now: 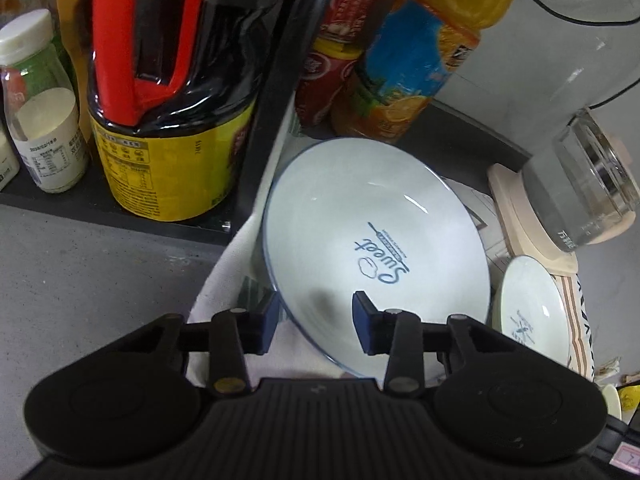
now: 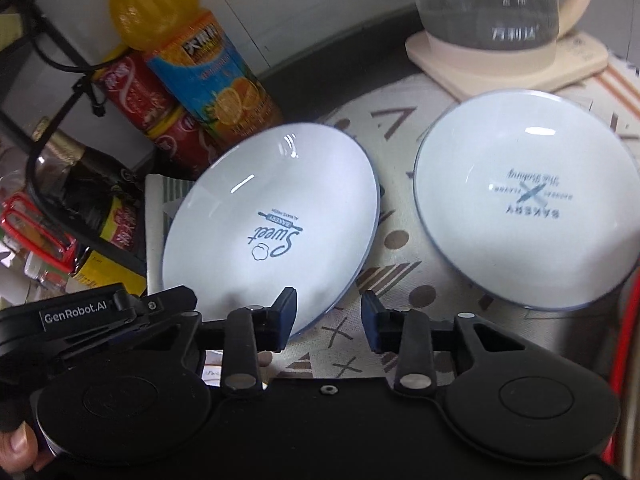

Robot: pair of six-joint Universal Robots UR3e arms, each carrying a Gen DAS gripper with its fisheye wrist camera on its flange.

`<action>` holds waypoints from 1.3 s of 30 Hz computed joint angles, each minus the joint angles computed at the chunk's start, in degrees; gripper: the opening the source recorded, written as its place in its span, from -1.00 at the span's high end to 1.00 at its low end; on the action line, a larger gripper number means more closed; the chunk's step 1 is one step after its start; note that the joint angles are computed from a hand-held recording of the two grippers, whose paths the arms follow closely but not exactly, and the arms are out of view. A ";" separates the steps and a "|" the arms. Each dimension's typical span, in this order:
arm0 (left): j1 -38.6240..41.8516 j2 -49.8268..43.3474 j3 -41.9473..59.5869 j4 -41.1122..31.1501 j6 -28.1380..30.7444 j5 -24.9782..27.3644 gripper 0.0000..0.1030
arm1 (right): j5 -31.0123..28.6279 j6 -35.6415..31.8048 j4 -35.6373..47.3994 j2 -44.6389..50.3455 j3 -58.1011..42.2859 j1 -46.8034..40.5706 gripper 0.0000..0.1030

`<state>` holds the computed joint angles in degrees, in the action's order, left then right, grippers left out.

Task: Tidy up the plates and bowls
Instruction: 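Move both grippers to the white 'Sweet' plate and close on its rim, then lift the 'Sweet' plate with both grippers and carry it over the flower plate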

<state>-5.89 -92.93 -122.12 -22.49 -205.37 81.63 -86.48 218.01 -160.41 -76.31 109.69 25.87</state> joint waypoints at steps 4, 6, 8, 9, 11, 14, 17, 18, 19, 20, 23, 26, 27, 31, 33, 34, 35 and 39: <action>1.92 -1.95 0.00 0.03 -0.08 -1.95 0.47 | 0.48 0.86 0.81 3.14 -2.20 -0.07 0.39; 2.03 -3.03 -0.12 1.04 0.05 -1.90 0.50 | 1.05 0.92 0.46 4.37 -2.69 -0.40 0.46; 2.09 -4.24 0.21 1.36 -0.11 -1.95 0.53 | 1.46 1.00 0.12 5.50 -3.24 -0.63 0.52; 2.12 -4.83 0.48 1.29 -0.32 -2.02 0.55 | 1.80 0.94 -0.14 6.00 -3.44 -0.83 0.55; 2.04 -5.84 0.79 1.62 -0.57 -2.01 0.56 | 1.96 0.92 -0.50 7.20 -4.18 -0.98 0.58; 1.46 -7.37 0.91 3.25 -0.98 -1.74 0.57 | 1.23 0.74 -0.75 8.56 -5.54 -0.72 0.59; 0.64 -8.21 0.65 5.19 -1.31 -1.12 0.64 | 1.41 0.48 -2.89 9.19 -4.90 -1.11 0.61; 0.59 -7.99 0.42 5.30 -1.52 -0.94 0.65 | 1.60 0.37 -3.75 9.09 -4.21 -1.35 0.65; 0.46 -7.90 0.36 5.30 -1.77 -0.72 0.65 | 1.94 0.22 -4.67 9.03 -3.55 -1.68 0.66; 0.36 -7.77 0.33 5.25 -1.86 -0.64 0.66 | 2.43 0.09 -5.22 8.94 -3.08 -2.02 0.68; 0.13 -6.61 -0.90 6.63 -1.88 -0.72 0.70 | 2.99 -0.63 -4.46 7.98 -2.66 -2.38 0.71; 0.13 -3.89 -2.90 7.60 -1.05 -0.79 0.73 | 0.61 -1.88 -2.96 6.37 -3.07 -0.97 0.72; 0.02 -3.10 -3.21 7.25 -1.03 -0.70 0.72 | -0.10 -2.17 -2.36 5.78 -3.21 -0.61 0.72; -0.83 0.05 -4.88 6.56 -1.79 0.03 0.72 | -0.23 -1.96 -1.29 2.81 -2.00 -0.63 0.71; -1.73 1.71 -5.30 6.17 -2.40 0.91 0.72 | -0.91 -2.69 -1.33 1.57 -1.36 -0.12 0.71; -2.15 2.58 -5.47 5.81 -2.80 1.30 0.72 | -1.10 -2.91 -1.33 0.90 -1.00 0.01 0.72; -2.51 3.57 -5.62 5.30 -3.21 1.62 0.72 | -1.09 -2.96 -1.33 0.06 -0.47 0.02 0.71; -4.66 7.16 -6.54 4.12 -5.15 3.85 0.72 | -0.25 -3.26 -2.06 -3.78 2.46 -0.37 0.71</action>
